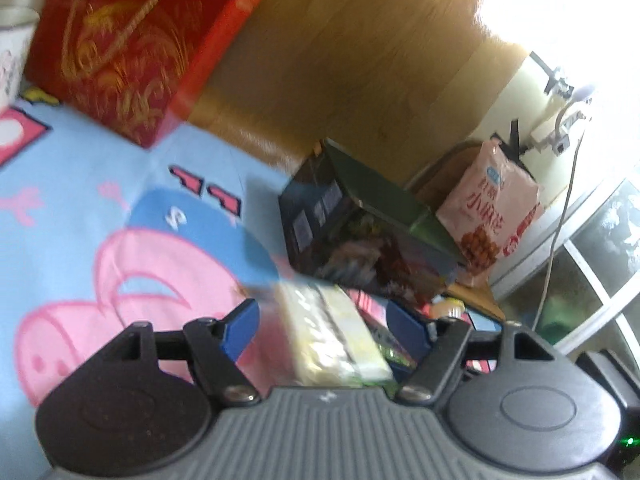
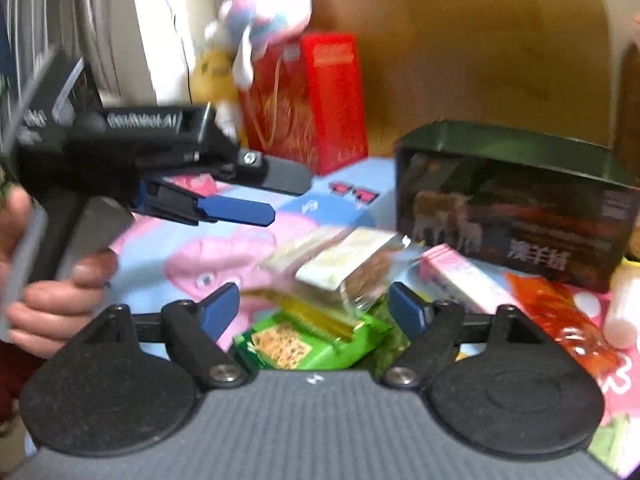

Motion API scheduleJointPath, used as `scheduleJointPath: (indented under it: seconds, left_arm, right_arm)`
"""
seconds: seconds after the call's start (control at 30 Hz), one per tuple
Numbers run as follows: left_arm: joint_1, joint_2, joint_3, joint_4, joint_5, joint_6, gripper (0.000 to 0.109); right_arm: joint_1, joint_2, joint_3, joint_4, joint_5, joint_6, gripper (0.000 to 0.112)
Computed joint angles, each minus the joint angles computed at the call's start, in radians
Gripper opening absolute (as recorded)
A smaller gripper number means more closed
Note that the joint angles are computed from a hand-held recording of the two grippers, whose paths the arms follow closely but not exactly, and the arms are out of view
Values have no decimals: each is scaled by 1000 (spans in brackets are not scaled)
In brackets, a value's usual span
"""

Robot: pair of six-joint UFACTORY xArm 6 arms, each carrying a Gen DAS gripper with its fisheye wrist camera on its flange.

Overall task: Organize snacks
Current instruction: 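Grasp the clear wafer pack with the left gripper and lift it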

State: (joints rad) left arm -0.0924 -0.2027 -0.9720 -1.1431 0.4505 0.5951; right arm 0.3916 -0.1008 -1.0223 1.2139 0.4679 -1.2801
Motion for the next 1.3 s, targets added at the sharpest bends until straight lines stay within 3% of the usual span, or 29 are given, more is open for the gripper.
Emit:
scheduleJointPath:
  seconds: [0.03,0.1,0.2,0.33,0.47,0.6,0.73,0.87,1.0,1.17,1.23,1.3]
  left_arm:
    - [-5,10,-4,16,5,-11,62]
    - [-22,0,14,25,-24,-4,61]
    - [-36,-35,32,13,-23,17,61]
    - [-43,-93,46,-119,0,97,61]
    - [-75,-145,66,-157,27,145,61]
    - [-113,-170,96,-197,32,154,62]
    - [-55,-187,126,-282,166,163,65]
    - [-56,-223,171,-260,160,169,67]
    - [-63,-233,188,-191,135,123,77]
    - [-5,-285,230,-234,169,152,81]
    - [4,-316,253,-235,152,166,86]
    - [21,-334,268,-226,154,163,86]
  right_arm:
    - [13,1,5,6,-37,-3,53]
    - [3,3,2,-24,-21,60,38]
    - [-2,-40,30,0,-47,44,34]
    - [30,-126,61,113,-118,-126,30]
    - [42,-238,132,129,-171,-180,29]
    - [53,-336,221,67,-221,-110,30]
    - [71,-364,250,39,-263,-92,30]
    - [88,-402,298,84,-261,-134,31]
    - [81,-410,333,6,-219,-33,32]
    - [131,-375,288,23,-223,-99,32]
    - [125,-374,290,-34,-180,-70,35]
    - [118,-376,298,-65,-151,-50,48]
